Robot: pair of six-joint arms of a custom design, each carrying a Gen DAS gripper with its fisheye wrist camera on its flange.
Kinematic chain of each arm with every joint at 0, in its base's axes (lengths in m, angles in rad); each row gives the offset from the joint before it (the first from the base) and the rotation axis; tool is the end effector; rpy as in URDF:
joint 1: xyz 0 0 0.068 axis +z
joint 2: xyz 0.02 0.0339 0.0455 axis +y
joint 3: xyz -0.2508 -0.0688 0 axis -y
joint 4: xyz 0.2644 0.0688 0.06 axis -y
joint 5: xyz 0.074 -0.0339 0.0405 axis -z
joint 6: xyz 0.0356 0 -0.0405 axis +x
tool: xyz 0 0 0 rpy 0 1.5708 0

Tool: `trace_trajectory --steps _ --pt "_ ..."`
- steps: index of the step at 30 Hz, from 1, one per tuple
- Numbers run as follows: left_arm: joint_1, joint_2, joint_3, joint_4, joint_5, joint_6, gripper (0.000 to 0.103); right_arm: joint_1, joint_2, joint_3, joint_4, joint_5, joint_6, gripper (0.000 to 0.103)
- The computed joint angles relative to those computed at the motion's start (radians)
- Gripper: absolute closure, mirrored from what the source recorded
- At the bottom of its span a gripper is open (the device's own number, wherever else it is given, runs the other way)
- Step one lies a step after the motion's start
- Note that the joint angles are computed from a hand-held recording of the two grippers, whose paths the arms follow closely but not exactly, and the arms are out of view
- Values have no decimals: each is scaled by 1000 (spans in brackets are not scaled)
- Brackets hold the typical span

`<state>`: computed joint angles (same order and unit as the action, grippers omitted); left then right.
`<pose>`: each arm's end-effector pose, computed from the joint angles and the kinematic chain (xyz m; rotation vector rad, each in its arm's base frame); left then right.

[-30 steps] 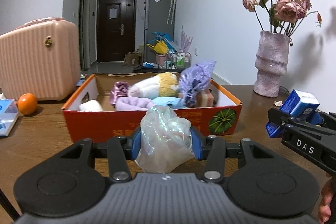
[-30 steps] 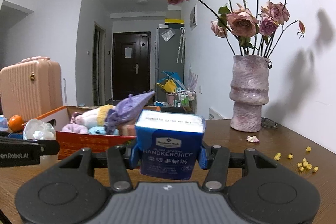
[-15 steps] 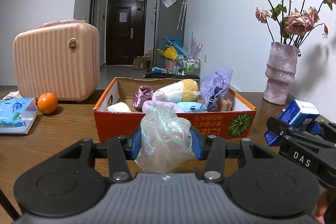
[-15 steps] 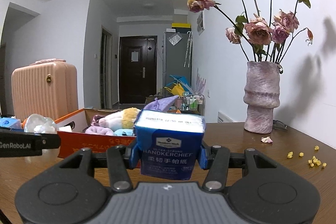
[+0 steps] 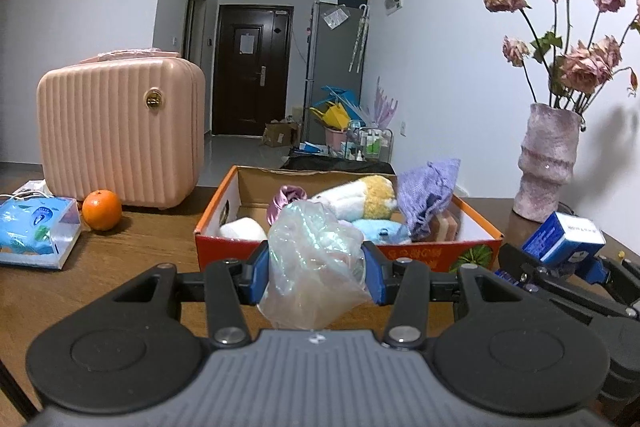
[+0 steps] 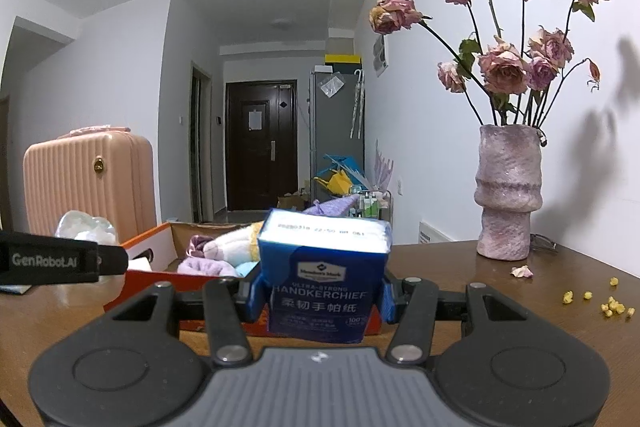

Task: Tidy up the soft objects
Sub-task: 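Carry the plastic bag in the left gripper and tissue box in the right gripper over the box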

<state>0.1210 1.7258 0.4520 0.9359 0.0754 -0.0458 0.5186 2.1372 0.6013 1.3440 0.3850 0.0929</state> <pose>0.2949 0.0332 0.0897 -0.1081 1.9047 -0.0211 0.2922 0.1514 0.0426 -0.0936 1.7472 0.1076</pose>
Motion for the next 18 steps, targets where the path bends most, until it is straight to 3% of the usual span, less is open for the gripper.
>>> trace_trajectory --steps 18 --pt "25 152 218 -44 -5 -24 55 1 112 247 -114 -20 -5 51"
